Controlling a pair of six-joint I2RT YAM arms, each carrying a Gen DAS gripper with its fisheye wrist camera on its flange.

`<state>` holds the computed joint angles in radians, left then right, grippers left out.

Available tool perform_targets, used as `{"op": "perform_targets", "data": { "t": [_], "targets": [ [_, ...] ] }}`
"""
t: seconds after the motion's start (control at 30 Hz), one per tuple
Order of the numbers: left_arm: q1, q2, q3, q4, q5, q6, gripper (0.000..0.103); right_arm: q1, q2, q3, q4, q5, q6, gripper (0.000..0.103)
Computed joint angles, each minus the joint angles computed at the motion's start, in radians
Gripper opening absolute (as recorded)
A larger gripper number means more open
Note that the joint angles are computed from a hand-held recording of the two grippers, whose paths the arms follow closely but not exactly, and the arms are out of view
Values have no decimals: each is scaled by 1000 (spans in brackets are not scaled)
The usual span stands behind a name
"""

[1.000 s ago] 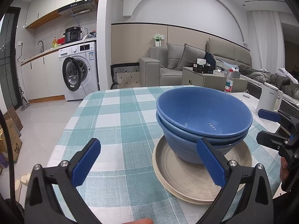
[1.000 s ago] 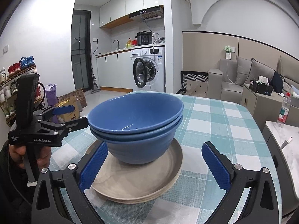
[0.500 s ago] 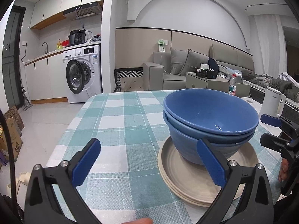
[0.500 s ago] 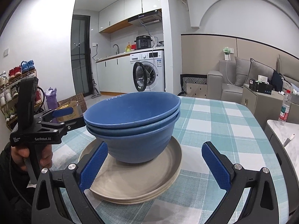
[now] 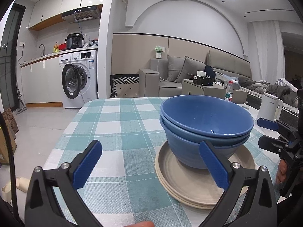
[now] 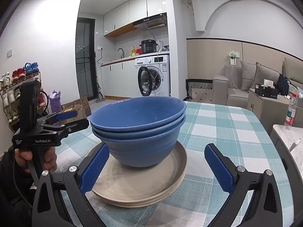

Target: Organize plates and bowls

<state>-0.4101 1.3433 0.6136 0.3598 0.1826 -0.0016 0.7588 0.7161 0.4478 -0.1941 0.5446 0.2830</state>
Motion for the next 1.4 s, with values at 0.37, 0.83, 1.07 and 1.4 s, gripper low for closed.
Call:
{"op": "perform_targets", "data": {
  "t": [0.37,0.83,1.07,1.4],
  "targets": [
    [-2,-10,-6,-2,26,19,103,28,-2,-2,7,25,-7,102],
    [0,-11,-1,-14,44,20,103,24,9,4,3,16,-10,102],
    [-1,-11,-3,-12,43,24,103,25,9,5,1,17,-8,102],
    [-5,-6,2,-17,39,24,103,27,13,7,-3,14,0,102]
  ]
}}
